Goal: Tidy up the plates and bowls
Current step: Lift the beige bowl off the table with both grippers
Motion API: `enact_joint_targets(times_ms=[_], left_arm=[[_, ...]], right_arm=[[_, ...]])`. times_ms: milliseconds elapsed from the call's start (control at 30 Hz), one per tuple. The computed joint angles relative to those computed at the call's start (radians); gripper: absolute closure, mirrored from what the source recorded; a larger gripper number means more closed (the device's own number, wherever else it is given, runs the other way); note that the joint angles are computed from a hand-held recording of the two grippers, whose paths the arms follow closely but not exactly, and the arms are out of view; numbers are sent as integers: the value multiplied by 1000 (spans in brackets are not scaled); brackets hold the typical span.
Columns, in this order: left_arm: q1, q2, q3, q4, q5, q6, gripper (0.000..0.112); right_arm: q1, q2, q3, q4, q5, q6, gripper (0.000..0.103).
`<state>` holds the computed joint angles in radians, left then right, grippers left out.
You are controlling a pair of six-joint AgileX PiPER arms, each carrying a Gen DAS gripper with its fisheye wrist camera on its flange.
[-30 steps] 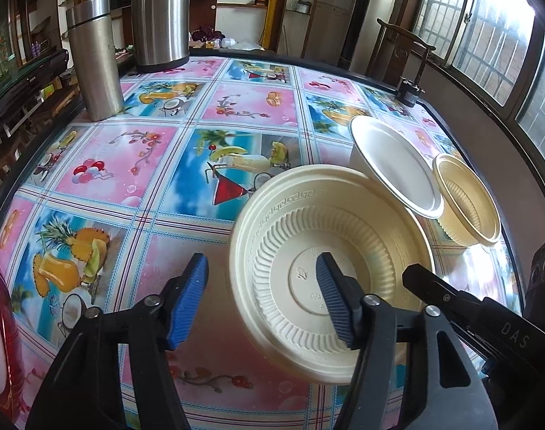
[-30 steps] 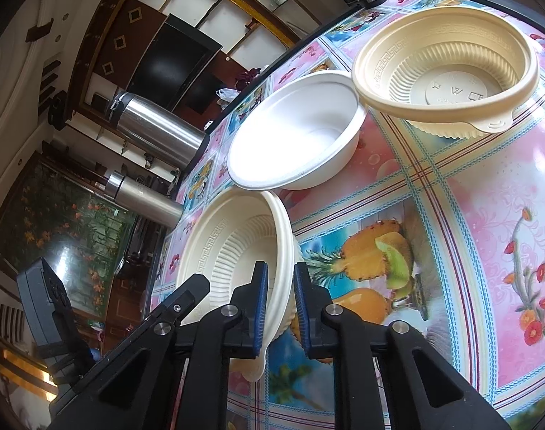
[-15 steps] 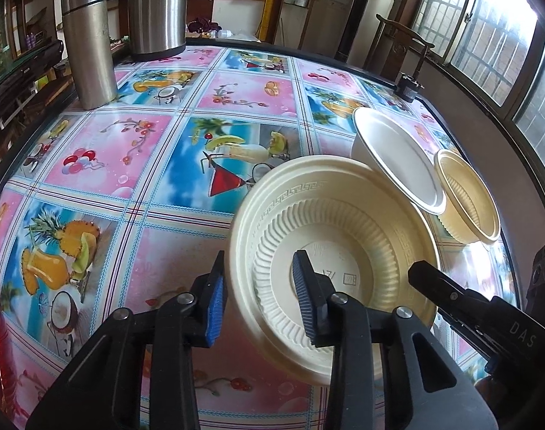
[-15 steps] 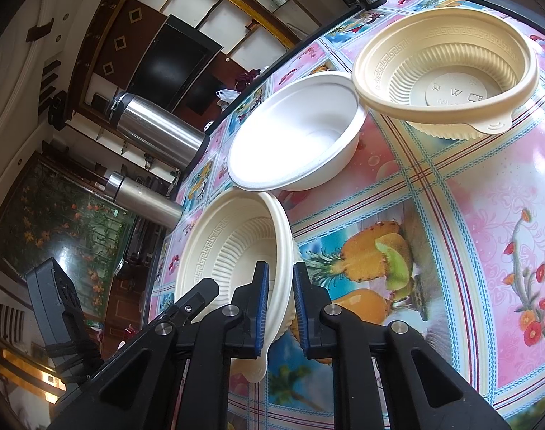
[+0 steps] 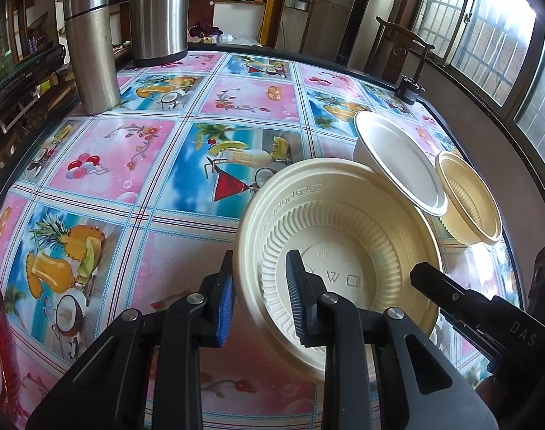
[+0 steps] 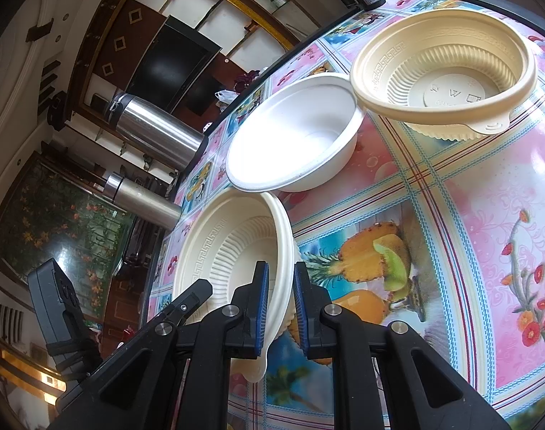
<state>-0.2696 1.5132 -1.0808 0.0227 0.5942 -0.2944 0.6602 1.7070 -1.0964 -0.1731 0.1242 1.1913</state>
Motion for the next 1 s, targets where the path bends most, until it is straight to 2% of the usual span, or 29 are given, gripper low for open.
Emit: enact_joint_targets(times_ms=[200, 1000], left_arm=[[0, -2, 4, 12, -4, -8, 92], [-9, -19, 23, 31, -12, -19, 93]], right_arm=[[0, 0, 0, 2, -1, -2, 88], [3, -2, 5, -61, 2, 58, 88]])
